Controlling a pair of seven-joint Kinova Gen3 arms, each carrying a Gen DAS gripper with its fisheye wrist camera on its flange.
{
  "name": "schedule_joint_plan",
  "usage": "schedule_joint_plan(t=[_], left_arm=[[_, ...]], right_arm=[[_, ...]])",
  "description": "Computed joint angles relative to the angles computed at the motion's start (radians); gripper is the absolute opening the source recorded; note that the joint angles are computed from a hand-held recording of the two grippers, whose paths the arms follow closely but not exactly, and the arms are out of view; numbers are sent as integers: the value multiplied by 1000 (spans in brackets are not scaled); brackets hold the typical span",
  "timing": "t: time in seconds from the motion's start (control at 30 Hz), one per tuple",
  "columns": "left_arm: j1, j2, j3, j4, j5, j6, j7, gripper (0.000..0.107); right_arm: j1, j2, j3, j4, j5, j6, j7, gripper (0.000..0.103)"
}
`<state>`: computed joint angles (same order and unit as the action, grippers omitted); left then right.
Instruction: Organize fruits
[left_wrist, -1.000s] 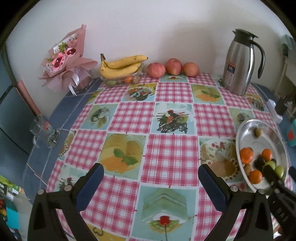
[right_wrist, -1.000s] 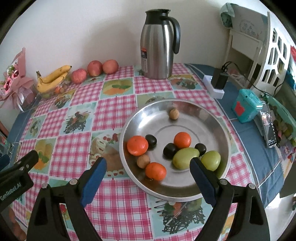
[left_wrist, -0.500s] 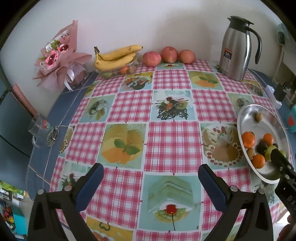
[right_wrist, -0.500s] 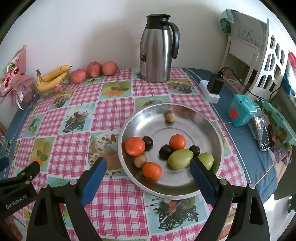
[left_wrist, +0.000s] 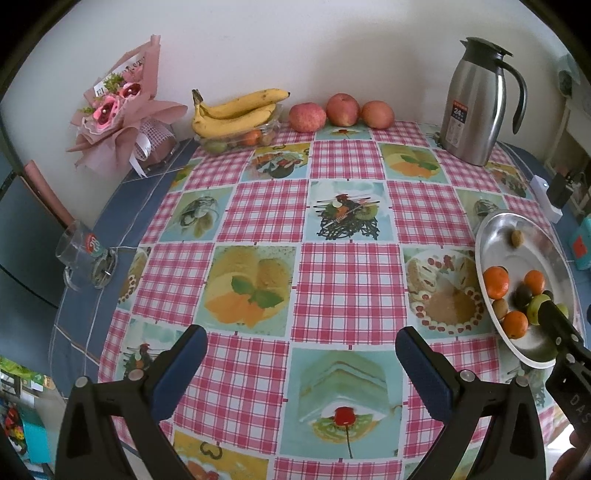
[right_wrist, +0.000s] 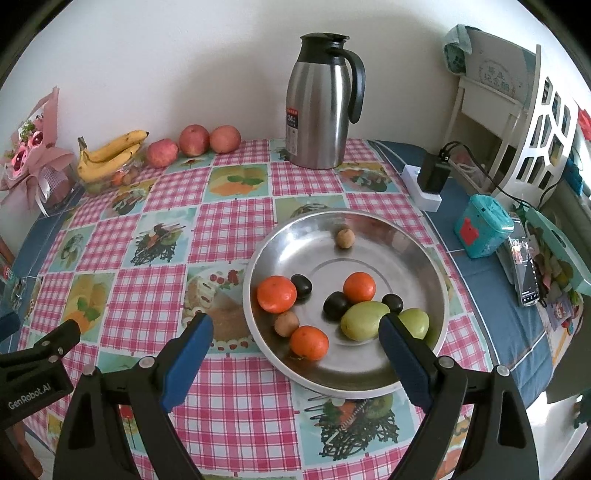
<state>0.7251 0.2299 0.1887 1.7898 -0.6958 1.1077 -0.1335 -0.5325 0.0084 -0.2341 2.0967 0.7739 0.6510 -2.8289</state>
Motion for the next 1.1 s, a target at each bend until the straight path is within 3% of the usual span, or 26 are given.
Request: schedule_joint_plan(t=[1.1], left_arm=[[-7,-7,2,2,11,-9,0,103]], right_arm=[[-9,11,4,-7,-14,4,5,91]])
